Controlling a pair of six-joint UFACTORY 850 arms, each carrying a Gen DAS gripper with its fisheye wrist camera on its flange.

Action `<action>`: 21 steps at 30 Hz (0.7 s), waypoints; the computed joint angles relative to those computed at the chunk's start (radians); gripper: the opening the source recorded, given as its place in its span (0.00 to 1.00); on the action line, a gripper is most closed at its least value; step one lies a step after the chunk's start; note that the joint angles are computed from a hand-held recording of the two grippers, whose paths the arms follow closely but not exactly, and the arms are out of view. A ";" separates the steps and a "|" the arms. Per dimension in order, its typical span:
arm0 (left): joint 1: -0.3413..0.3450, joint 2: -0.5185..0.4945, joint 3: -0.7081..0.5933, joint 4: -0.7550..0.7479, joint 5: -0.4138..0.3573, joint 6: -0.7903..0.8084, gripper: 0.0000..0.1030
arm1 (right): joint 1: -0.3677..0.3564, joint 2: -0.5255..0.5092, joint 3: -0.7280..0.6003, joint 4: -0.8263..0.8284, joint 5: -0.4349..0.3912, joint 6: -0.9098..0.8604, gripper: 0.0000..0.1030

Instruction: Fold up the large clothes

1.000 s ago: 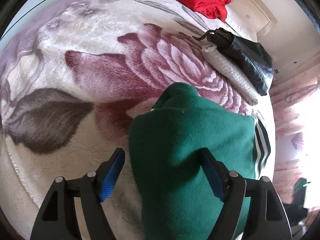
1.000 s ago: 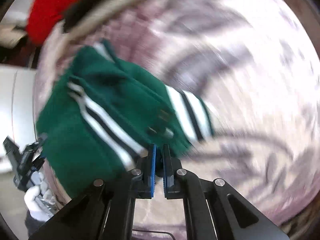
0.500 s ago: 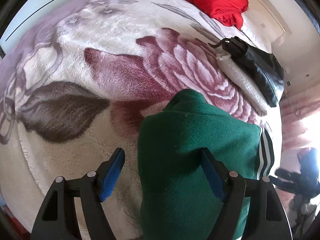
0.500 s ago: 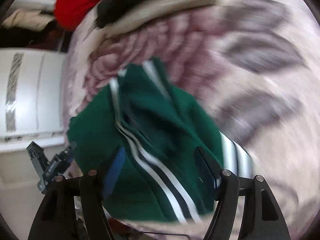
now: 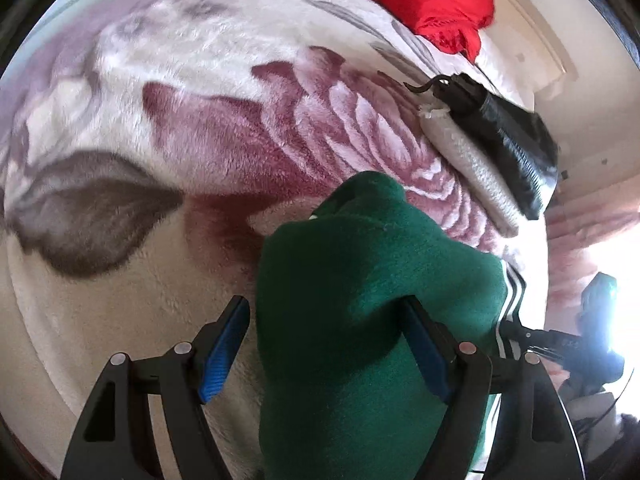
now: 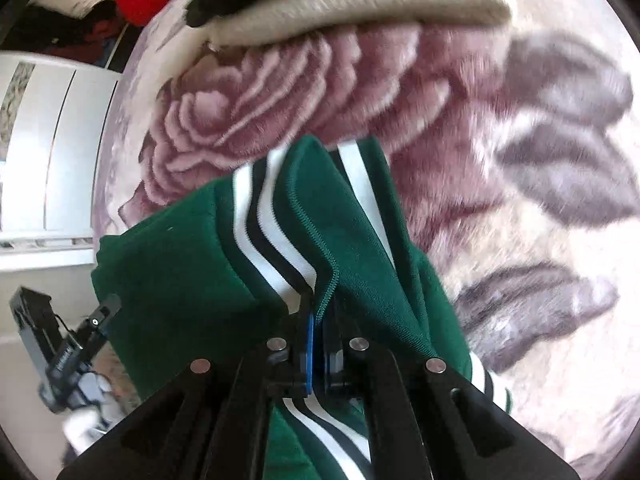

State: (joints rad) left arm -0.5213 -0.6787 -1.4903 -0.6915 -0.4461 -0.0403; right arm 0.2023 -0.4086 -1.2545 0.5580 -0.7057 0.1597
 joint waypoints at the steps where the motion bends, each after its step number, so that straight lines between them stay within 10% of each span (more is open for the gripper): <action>1: 0.006 0.014 0.018 -0.063 0.006 0.034 0.74 | -0.001 0.010 -0.003 -0.024 0.009 0.026 0.02; 8: -0.012 0.064 0.049 -0.023 0.045 0.005 0.72 | -0.014 0.017 -0.032 -0.161 0.052 0.209 0.02; 13: -0.016 0.006 -0.001 0.097 0.009 -0.093 0.73 | -0.026 -0.159 -0.170 -0.045 -0.218 0.065 0.05; 17: -0.023 0.061 0.041 0.244 0.039 -0.199 0.72 | -0.006 -0.156 -0.305 -0.196 -0.316 0.102 0.49; 21: -0.031 0.122 0.118 0.376 0.077 -0.379 0.72 | 0.032 -0.192 -0.489 -0.193 -0.374 -0.058 0.62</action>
State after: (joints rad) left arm -0.5522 -0.5563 -1.3725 -0.3156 -0.3692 -0.4195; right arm 0.2343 -0.6009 -1.7434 0.3651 -1.0795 0.1022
